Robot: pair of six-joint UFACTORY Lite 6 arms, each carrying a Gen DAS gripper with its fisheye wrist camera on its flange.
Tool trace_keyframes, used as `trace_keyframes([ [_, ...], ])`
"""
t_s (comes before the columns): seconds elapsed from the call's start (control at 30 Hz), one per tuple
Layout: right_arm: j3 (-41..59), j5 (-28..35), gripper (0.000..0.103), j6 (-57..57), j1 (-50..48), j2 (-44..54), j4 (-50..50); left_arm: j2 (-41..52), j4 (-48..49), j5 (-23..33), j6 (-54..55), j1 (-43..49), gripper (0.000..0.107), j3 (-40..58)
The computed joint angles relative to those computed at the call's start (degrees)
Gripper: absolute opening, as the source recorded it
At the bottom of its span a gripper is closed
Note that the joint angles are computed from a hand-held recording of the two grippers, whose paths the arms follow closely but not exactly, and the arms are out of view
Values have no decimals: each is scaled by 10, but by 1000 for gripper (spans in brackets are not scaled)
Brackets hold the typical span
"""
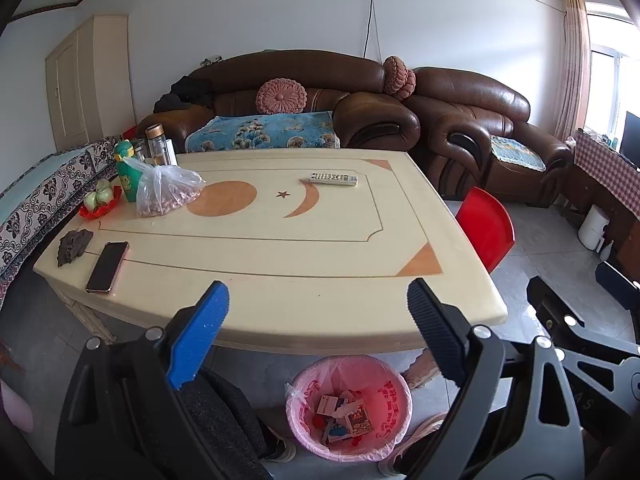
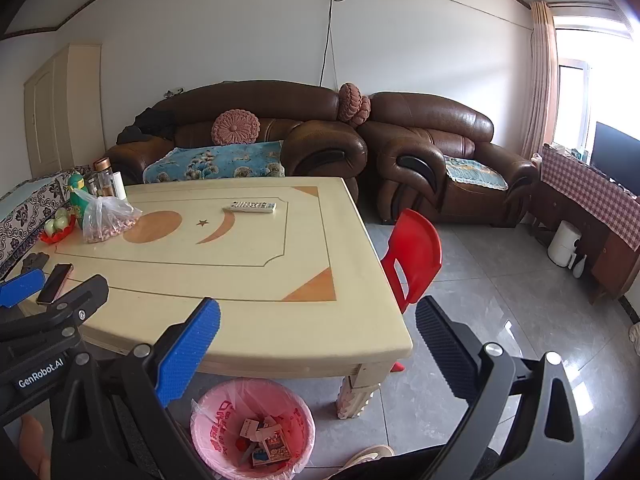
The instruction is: Collect trash
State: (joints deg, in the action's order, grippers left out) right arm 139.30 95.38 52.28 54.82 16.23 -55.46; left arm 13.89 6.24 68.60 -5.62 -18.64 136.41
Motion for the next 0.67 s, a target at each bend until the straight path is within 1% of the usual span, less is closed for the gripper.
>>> trace_keyframes([
  [0.1, -1, -1, 96, 0, -1, -1, 1, -5, 15, -7, -6, -9, 89, -10],
  [0.3, -26, -7, 96, 10, -1, -13, 3, 5, 25, 11, -5, -19, 89, 6],
  [0.67, -48, -13, 96, 24, -6, -24, 6, 5, 41, 11, -18, -23, 89, 8],
])
